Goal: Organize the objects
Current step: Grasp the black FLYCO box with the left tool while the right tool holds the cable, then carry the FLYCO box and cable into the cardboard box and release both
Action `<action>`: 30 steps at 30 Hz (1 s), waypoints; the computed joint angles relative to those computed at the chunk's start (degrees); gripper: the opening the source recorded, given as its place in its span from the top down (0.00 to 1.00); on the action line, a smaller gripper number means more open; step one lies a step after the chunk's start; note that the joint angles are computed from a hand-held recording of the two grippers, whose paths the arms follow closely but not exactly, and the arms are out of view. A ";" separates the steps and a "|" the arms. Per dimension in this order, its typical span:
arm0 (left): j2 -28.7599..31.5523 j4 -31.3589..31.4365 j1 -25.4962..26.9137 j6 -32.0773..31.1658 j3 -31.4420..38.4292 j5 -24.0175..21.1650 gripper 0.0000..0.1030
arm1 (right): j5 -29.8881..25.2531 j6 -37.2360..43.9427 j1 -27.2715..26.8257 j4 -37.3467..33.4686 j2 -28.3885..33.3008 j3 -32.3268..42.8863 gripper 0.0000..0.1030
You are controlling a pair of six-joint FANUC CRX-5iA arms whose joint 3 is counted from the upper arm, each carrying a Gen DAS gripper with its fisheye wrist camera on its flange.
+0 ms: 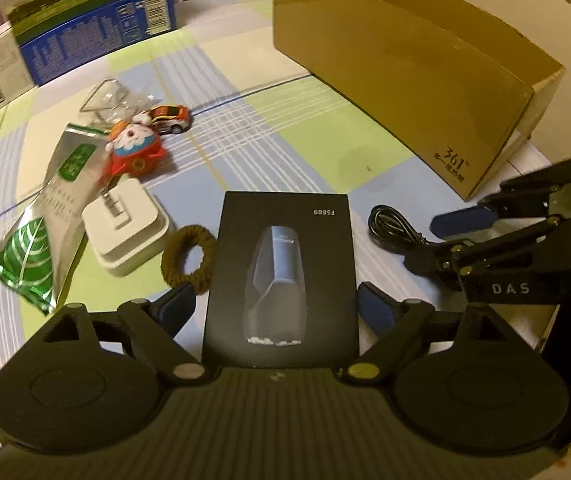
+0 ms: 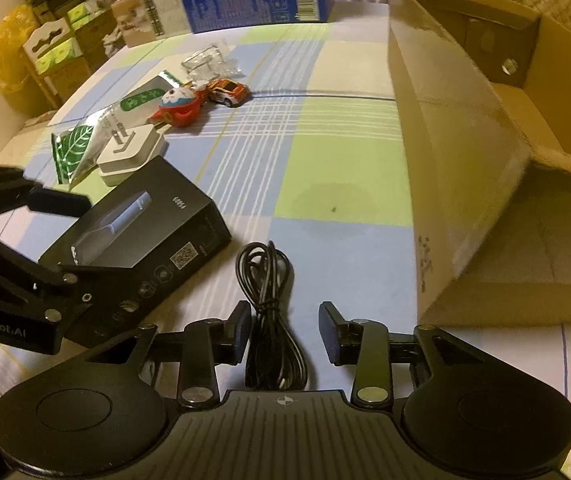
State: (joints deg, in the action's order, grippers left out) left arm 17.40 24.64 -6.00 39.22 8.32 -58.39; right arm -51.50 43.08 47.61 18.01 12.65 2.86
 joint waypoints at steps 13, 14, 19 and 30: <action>2.47 -0.52 -0.35 -2.48 2.46 -2.27 0.26 | -3.38 5.09 0.96 1.37 1.97 2.38 0.85; 2.57 -0.85 -0.43 -2.29 2.78 -2.46 0.26 | -3.51 4.89 0.92 1.28 1.97 2.48 0.86; 1.61 -2.12 -0.49 -1.02 2.72 -2.64 0.27 | -3.12 2.71 1.57 2.40 0.93 1.72 0.86; -2.19 -0.98 0.49 4.79 2.42 -2.29 0.27 | -1.55 -4.74 3.36 8.43 -3.28 -0.17 0.86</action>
